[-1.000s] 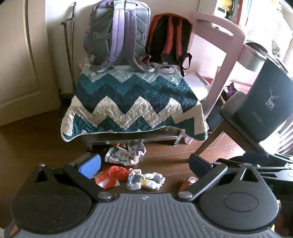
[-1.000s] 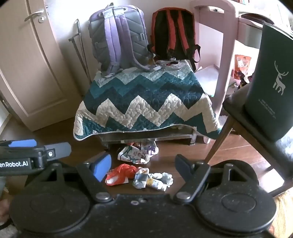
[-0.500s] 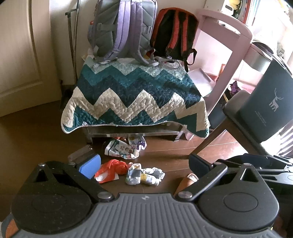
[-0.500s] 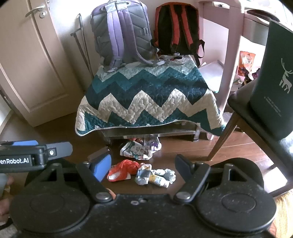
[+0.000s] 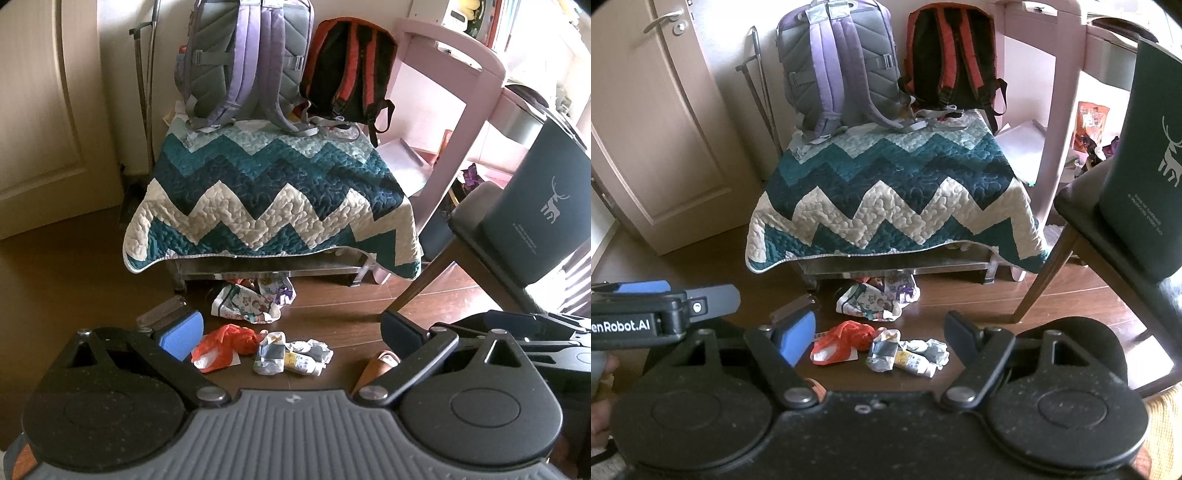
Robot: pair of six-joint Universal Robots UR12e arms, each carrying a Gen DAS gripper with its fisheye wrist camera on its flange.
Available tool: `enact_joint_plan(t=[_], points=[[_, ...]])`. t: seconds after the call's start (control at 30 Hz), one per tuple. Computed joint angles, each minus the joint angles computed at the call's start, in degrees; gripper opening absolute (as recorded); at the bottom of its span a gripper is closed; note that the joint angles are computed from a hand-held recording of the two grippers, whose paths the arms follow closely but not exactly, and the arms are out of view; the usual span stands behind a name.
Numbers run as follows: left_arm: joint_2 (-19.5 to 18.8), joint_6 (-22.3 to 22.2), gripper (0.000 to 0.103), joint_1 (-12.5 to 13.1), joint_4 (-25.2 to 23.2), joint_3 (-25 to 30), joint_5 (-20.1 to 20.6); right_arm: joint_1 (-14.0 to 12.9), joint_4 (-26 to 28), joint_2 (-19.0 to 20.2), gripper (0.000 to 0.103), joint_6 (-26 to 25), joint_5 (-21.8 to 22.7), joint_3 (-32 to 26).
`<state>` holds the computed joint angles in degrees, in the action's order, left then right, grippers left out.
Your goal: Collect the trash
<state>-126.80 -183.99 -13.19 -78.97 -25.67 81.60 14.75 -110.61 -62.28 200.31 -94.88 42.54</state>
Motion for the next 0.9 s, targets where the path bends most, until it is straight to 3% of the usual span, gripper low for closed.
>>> enact_joint_plan(t=[0.37,0.9], points=[[-1.6,0.6,0.103,-0.1,-1.6,3.3,0.1,0.0,0.0,0.1,0.077,0.0,-0.1,-0.2],[-1.6,0.9,0.103,0.0,-1.7,3.7,-0.1,0.0,0.1,0.1,0.077,0.0,-0.1,-0.3]])
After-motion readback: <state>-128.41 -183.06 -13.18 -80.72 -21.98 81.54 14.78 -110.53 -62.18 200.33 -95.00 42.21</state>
